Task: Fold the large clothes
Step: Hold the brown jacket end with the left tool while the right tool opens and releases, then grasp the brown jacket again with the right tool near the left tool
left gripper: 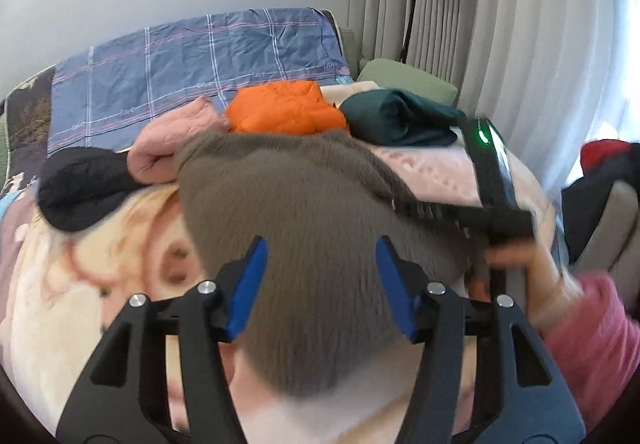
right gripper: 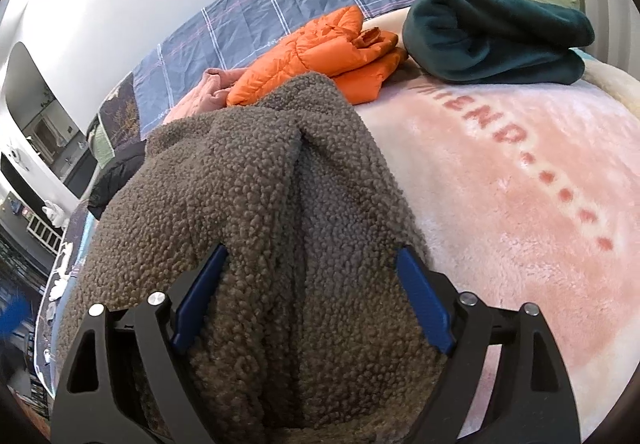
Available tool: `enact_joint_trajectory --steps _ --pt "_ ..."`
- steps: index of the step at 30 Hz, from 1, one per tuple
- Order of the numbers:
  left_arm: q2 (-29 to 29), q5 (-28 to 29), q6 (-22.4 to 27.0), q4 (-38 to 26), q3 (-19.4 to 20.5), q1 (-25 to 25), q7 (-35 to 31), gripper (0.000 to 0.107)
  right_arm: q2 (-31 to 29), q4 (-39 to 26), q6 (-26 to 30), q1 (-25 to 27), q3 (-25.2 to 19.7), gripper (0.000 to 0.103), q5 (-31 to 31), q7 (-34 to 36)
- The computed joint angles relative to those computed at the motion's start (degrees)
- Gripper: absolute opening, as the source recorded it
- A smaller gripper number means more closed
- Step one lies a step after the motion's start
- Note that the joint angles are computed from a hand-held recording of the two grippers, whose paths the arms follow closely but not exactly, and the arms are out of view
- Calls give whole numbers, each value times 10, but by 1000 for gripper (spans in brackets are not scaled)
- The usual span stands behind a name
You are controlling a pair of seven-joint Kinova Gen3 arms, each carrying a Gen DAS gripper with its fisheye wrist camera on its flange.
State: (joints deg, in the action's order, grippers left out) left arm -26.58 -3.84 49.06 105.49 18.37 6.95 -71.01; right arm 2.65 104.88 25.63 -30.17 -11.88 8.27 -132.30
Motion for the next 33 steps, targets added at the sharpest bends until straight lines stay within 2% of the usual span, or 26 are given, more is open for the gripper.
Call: enact_joint_trajectory --steps 2,3,5,7,11,13,15,17,19,22,25,27,29,31,33 --pt "53 7 -7 -5 18 -27 -15 59 2 -9 20 -14 4 87 34 -34" --pt "72 8 -19 3 26 -36 -15 64 2 -13 32 -33 19 87 47 -44" --pt "81 -6 -55 22 18 -20 -15 67 -1 -10 34 -37 25 87 44 -46" --pt "80 -12 -61 28 -11 13 10 67 -13 -6 32 0 -2 87 6 -15" --pt "79 -71 -44 28 -11 43 56 67 -71 16 36 61 -37 87 -76 56" --pt "82 -66 -47 27 -13 44 59 67 -112 29 57 93 -58 87 -74 78" --pt "83 -71 -51 29 -21 54 63 67 -137 43 73 96 -61 87 -48 71" --pt "86 -81 -46 25 -19 55 74 67 -149 58 86 59 -26 87 -42 72" --pt "89 -92 -41 21 -4 45 82 66 -153 81 82 12 21 87 -65 93" --pt "87 -93 -33 18 6 38 80 67 -170 140 28 -51 100 87 -133 122" --pt "91 -104 -28 13 -5 55 85 66 -198 198 -29 -118 180 87 -203 125" --pt "91 -102 -27 12 -2 50 81 67 -206 216 -39 -165 232 78 -250 156" --pt "94 -108 -25 10 -10 63 81 67 -205 223 -37 -210 281 75 -296 194" --pt "95 -107 -26 9 -18 70 79 67 -195 222 -32 -220 294 73 -337 230" --pt "95 -107 -26 8 -18 70 78 67 -185 215 -26 -199 276 73 -360 257"
